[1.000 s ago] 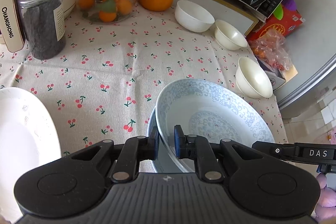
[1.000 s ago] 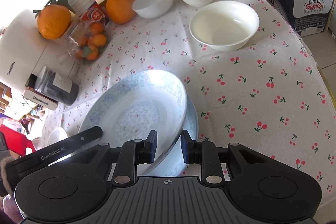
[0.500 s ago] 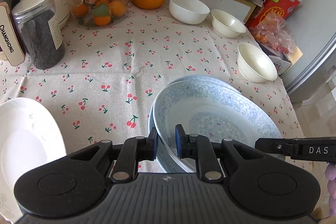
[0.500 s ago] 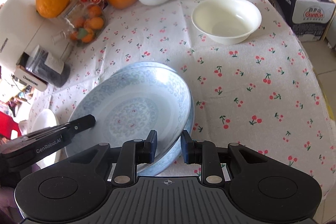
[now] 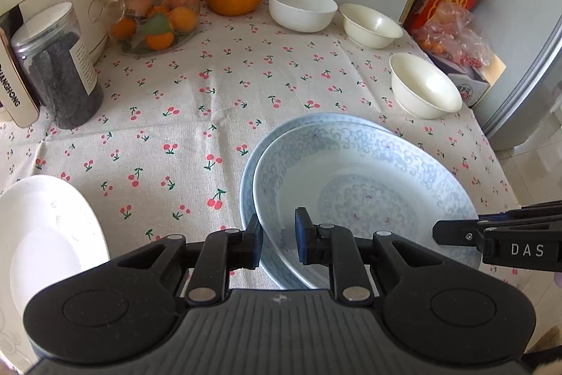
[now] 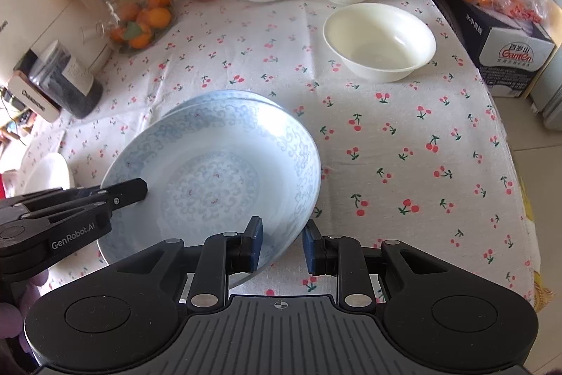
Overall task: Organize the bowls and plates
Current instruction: 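Lower the smaller blue plate onto the large blue plate with both grippers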
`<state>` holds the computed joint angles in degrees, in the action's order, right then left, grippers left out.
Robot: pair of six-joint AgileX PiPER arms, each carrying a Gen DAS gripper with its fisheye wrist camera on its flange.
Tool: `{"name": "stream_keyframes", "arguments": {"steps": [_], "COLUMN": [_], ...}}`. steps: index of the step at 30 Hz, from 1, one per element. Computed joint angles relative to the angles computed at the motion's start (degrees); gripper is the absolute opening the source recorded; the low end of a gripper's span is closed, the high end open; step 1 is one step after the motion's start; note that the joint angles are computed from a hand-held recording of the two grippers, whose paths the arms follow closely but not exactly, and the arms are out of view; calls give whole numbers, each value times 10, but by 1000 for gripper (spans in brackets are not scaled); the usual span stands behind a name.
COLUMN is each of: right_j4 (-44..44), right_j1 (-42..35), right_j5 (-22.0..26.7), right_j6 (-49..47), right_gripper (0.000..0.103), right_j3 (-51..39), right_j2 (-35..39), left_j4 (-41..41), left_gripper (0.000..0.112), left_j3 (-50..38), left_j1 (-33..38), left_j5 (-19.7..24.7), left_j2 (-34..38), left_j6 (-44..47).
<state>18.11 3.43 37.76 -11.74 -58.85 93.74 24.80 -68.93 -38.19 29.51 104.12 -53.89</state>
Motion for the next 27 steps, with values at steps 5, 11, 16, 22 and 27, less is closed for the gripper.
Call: {"name": "stream_keyframes", "arguments": {"steps": [5,11,16,22,27], "right_j4": [-38,-85,-103,-106,-93], "right_j1": [17,34,37,34,25], "right_j5": [-11,-30,-37,-40,-42], "right_j6": [18,49,68,75,65], "right_gripper": [24,24,20,15,13], "right_j3": [6,17,19,21,21], "right_j2": [-5,-11,-11,-13,-15], "left_j4": [27,36,20,3,-39], "left_gripper": [17,18,18,18,18], "left_j3": [0,3,8,12,17], "left_j1": [-8,-12,-6,-2,9], "left_j5": [5,3,-7,-13,-21], "left_j2": [2,2,-2,-5,-9], "left_j6": [-16,-17,-4,10,39]}}
